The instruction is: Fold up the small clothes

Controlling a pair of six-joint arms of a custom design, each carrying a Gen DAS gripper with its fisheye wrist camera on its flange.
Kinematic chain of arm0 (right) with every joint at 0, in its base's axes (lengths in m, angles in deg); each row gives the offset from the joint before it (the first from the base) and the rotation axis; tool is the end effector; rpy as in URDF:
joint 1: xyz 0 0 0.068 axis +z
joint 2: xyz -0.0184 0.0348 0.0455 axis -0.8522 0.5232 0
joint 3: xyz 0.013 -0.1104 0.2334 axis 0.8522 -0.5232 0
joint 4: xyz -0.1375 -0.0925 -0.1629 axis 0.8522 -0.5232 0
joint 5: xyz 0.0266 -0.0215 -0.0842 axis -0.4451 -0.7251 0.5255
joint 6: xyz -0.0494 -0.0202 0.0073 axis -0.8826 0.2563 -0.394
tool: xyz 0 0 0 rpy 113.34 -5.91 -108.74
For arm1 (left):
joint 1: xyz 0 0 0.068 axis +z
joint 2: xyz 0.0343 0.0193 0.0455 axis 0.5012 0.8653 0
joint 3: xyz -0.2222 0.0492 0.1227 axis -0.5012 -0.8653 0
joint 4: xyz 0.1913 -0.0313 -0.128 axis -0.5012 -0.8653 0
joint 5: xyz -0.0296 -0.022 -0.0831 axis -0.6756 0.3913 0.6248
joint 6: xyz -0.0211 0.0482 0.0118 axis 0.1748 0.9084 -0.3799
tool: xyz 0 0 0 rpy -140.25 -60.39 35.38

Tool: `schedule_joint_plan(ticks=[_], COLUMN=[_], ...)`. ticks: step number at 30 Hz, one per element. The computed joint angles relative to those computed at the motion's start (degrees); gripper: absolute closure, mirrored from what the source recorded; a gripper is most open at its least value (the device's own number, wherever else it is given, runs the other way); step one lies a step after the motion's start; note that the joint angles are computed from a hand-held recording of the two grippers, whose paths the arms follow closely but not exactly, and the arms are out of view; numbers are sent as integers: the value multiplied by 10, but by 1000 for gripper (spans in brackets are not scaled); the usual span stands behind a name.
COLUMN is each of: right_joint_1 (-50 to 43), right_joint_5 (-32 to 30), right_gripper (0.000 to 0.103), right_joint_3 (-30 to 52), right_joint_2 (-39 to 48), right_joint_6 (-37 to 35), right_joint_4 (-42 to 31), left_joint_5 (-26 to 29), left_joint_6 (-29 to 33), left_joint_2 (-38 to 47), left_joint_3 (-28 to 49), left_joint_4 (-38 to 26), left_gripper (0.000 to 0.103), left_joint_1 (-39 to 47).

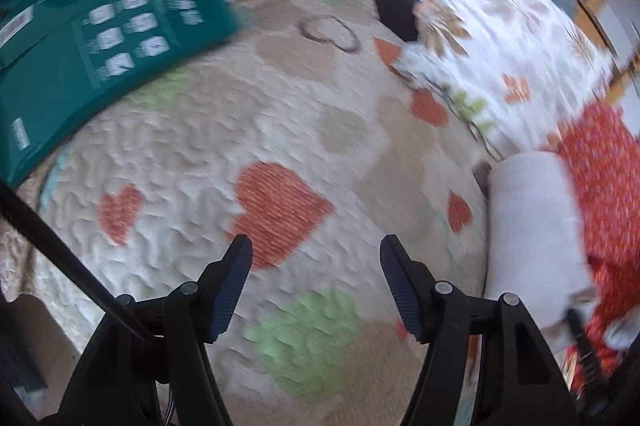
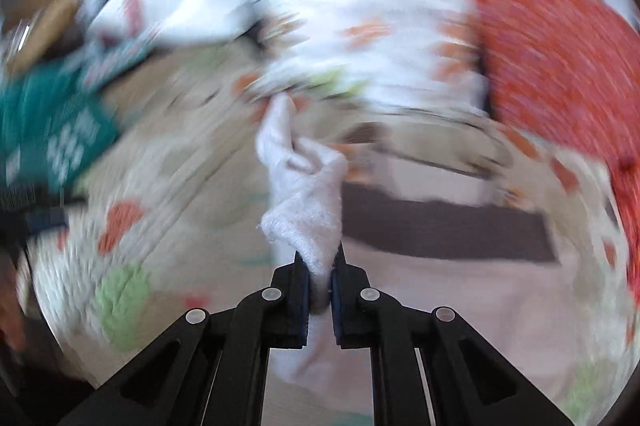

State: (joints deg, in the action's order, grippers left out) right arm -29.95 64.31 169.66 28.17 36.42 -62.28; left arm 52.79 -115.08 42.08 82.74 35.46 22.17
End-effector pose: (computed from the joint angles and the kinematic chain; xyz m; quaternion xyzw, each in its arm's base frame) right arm 0.3112 0.1676 0.3201 -0.1564 0.9017 0.1117 0.3873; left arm 0.2271 -0.0264 0.2842 -0.3420 0.8809 -0.0900 0.3145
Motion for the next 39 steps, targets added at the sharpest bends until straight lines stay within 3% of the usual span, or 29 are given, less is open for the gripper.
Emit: schedule_joint_plan(ticks=[4, 8, 11, 15, 17, 19, 21, 26, 28, 30, 33, 35, 39], right_joint_1=[-203, -319, -376, -404, -428, -450, -455, -437, -422, -424, -421, -423, -454], right_joint_5=[-90, -115, -207, -257, -296, -329, -340, -305, -290, -300, -270, -258, -305], right_gripper=[94, 94, 94, 88, 81, 71, 68, 69, 85, 86, 86, 86, 86], right_joint_3=[-139, -204, -216, -177, -159, -127, -98, 15, 75, 103, 133, 144, 154], right_joint_2=[-107, -72, -53, -43, -42, -21, 1, 91, 139, 168, 209, 223, 221], right_joint_6=[-13, -67, -74, -98, -104, -99, -98, -110, -117, -100, -107, -120, -102], right_joint_4=[19, 12, 18, -19, -42, -58, -72, -83, -91, -82, -92, -105, -109], left_joint_5=[-32, -42, -20, 9, 31, 47, 47, 26, 26, 14, 28, 27, 10], left_joint_6=[-6, -5, -11, -9, -6, 1, 7, 12, 10, 14, 24, 28, 1], left_joint_2=[53, 154, 224, 298, 344, 398, 453, 571, 634, 677, 662, 640, 554], left_joint_3=[6, 63, 127, 202, 247, 313, 392, 588, 698, 770, 737, 719, 614], left_joint_4=[33, 51, 57, 84, 96, 82, 56, -26, -94, -146, -134, -129, -64], left_gripper=[38, 38, 38, 35, 32, 32, 32, 24, 24, 20, 21, 31, 34], left_joint_1=[-90, -178, -228, -287, -305, -316, -323, -317, -306, -302, -293, -292, -296])
